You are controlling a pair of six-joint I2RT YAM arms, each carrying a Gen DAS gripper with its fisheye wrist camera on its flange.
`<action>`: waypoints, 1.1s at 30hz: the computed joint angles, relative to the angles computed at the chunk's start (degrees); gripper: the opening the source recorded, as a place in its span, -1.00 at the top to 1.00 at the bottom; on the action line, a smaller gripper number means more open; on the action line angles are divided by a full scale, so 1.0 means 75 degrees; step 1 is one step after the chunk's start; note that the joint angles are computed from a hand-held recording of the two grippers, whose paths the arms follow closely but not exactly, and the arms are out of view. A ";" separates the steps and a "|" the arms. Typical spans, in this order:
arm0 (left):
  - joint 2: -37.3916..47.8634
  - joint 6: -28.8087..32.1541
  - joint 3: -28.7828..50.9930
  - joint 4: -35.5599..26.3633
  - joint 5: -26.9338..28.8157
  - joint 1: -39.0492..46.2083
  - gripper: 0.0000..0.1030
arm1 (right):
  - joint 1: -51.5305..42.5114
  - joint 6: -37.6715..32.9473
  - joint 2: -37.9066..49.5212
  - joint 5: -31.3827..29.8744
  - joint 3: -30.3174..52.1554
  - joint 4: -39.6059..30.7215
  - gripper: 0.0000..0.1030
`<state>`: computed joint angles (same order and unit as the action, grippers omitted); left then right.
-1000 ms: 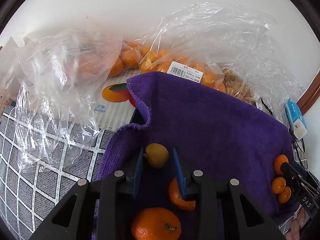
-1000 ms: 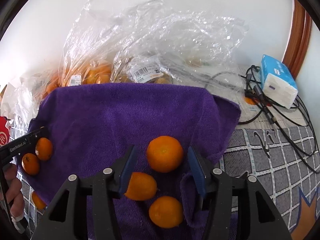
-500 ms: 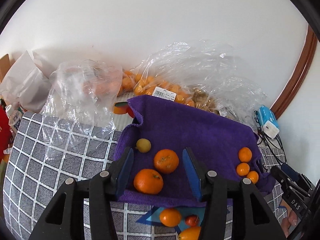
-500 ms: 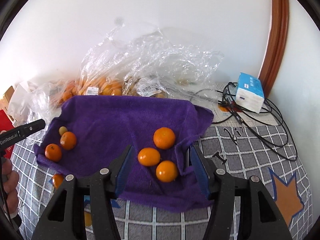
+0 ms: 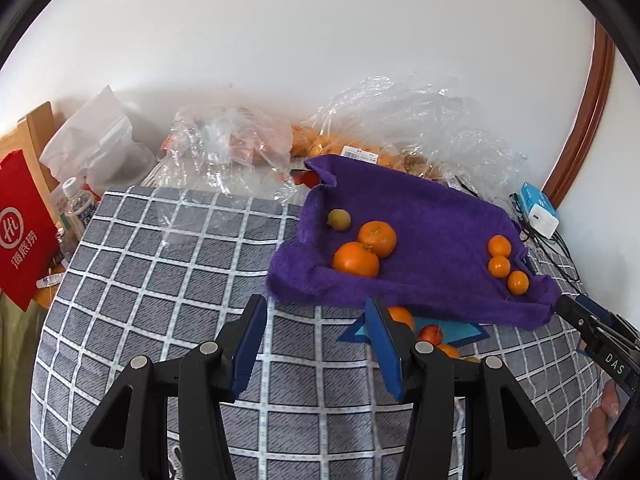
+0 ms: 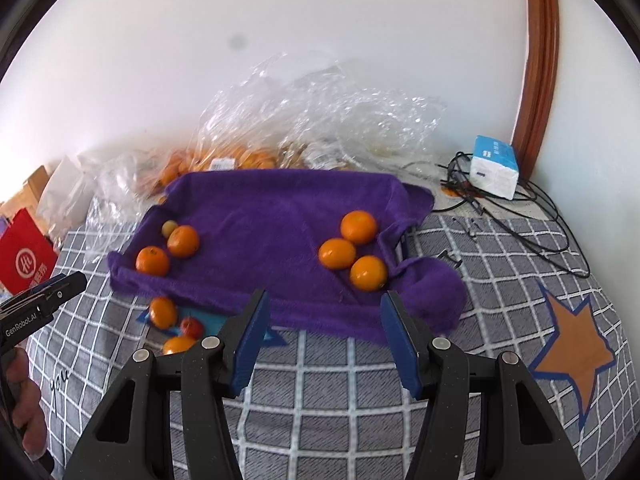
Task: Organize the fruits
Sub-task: 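Withdraw both tools from the towel toward the remaining fruit, then grasp the small yellow pear with the right tool while the left tool grasps an orange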
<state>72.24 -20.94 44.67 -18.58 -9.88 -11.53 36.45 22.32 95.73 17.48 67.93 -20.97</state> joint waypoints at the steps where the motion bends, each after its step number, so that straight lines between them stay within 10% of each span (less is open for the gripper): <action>1: -0.0194 0.0049 -0.0256 0.0118 -0.0251 0.0010 0.05 | 0.0098 0.0024 0.0026 -0.0085 -0.0054 0.0053 -0.12; 16: -0.0484 0.0396 -0.1649 0.0319 0.1198 0.1614 0.05 | 0.1142 -0.0104 0.1459 -0.0776 -0.0020 0.0676 0.22; 33: 0.0039 -0.0632 -0.1268 0.1260 0.1148 -0.0233 0.06 | 0.0611 -0.0695 0.0811 -0.0177 -0.1096 0.1242 0.46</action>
<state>72.53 -25.68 35.16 -9.14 -1.27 -13.28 41.03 17.11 101.82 16.15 59.70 -11.66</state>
